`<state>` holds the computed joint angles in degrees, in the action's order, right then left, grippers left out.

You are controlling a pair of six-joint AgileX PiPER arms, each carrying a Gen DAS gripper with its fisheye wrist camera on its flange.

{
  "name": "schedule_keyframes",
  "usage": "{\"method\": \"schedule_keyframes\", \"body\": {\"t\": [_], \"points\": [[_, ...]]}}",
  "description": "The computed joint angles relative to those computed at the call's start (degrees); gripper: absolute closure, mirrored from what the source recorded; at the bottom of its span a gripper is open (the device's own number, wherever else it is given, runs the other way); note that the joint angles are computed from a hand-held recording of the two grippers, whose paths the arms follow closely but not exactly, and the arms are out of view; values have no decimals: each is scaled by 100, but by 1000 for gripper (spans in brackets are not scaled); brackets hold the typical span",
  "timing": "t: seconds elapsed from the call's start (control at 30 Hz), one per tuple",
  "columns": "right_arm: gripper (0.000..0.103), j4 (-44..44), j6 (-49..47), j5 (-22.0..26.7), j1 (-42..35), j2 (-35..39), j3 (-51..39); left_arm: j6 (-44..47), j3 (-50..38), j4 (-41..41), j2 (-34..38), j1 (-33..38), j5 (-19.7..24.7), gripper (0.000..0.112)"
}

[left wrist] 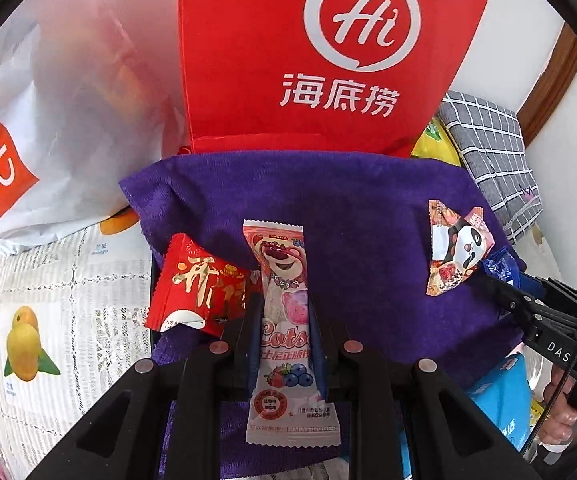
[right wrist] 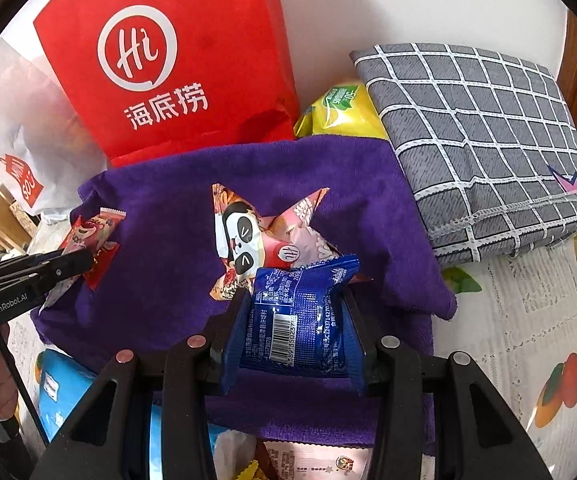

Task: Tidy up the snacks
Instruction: 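Lower the Lotso packet onto the towel with the left tool while the right lowers the blue packet, opening both, then grasp the white packet with the left tool while the right grasps the yellow triangular packet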

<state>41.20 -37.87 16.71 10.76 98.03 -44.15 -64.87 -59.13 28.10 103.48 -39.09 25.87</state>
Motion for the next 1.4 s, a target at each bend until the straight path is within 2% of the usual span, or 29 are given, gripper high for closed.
{"method": "schedule_keyframes", "body": {"t": [0.13,0.23,0.33,0.4,0.5,0.57,0.63,0.83,1.0,1.17,1.33,1.4], "points": [[59,-164,133,-106,68,86,-27,18,110,-101,-57,100,-190,91],[49,-360,297,-25,39,127,-80,249,143,-351,-89,159,-310,90],[43,357,-464,202,-143,4,-20,573,242,-677,-250,195,-312,77],[36,504,-671,219,-151,-213,81,304,341,-433,-381,120,-352,65],[30,1220,-1371,-195,-65,-759,476,-59,379,-145,-584,-76,-106,64],[30,1277,-1374,-370,-11,-1053,630,-186,459,-29,-747,-185,5,64],[30,676,-735,-392,31,-1313,696,-373,568,130,-982,-343,214,64],[30,-426,384,-7,-153,-2094,1076,-864,924,356,-1588,-727,445,64],[30,-445,264,404,-494,-2933,1682,-1239,1169,484,-2012,-1153,646,64],[30,219,-882,1097,-1103,-3610,2267,-1678,1295,665,-2270,-1548,870,64],[30,-76,-931,1143,-943,-4170,2704,-2157,1431,838,-2487,-1975,1136,64],[30,-154,-1051,989,-731,-4380,2914,-2383,1490,916,-2590,-2177,1301,64]]}}
